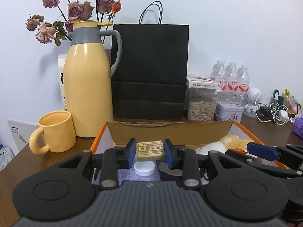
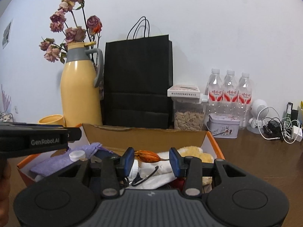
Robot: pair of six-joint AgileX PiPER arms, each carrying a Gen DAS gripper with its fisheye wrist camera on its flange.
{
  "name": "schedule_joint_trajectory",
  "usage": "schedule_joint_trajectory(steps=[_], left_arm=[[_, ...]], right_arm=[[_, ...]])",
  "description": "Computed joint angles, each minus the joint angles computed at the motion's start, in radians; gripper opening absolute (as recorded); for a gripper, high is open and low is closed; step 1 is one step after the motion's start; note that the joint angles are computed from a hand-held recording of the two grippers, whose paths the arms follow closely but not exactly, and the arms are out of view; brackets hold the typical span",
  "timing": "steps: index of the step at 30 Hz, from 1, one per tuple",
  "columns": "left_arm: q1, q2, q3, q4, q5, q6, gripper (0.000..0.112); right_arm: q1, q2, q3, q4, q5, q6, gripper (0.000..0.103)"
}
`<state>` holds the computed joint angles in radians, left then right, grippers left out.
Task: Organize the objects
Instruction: 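Carry the soap bar into the box with the left tool and open it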
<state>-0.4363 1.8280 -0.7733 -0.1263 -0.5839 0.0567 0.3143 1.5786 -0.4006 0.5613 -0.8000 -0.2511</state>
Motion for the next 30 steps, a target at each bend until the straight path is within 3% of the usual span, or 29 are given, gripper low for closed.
schedule_joint_trajectory(steps=[2,4,5,8,10,12,23,30], left_arm=[[0.003,0.0,0.011,0.007,-0.012,-0.006,0.033],[0.012,-0.001,0.026,0.018,-0.029,-0.013,0.04],[0.02,-0.001,0.029,0.025,-0.035,-0.019,0.052],[0.038,-0.005,0.043,0.03,-0.066,-0.031,0.082],[0.048,-0.007,0.057,0.051,-0.1,-0.059,0.103],[0.06,-0.004,0.073,0.089,-0.141,-0.082,0.103],[0.061,-0.058,0.105,0.091,-0.112,-0.083,0.103],[0.104,-0.189,0.206,0.171,-0.075,-0.132,0.103]], right_arm=[[0.005,0.006,-0.003,0.016,0.003,-0.011,0.04],[0.016,0.011,-0.002,0.049,-0.008,-0.024,0.04],[0.017,0.012,-0.001,0.057,-0.007,-0.028,0.044],[0.011,0.01,0.004,0.057,-0.007,-0.02,0.075],[0.019,0.01,0.006,0.072,-0.017,-0.034,0.086],[0.022,0.012,0.006,0.083,-0.025,-0.038,0.103],[0.006,-0.037,0.024,0.083,0.016,-0.044,0.103],[0.114,-0.223,0.078,0.289,0.067,-0.238,0.103]])
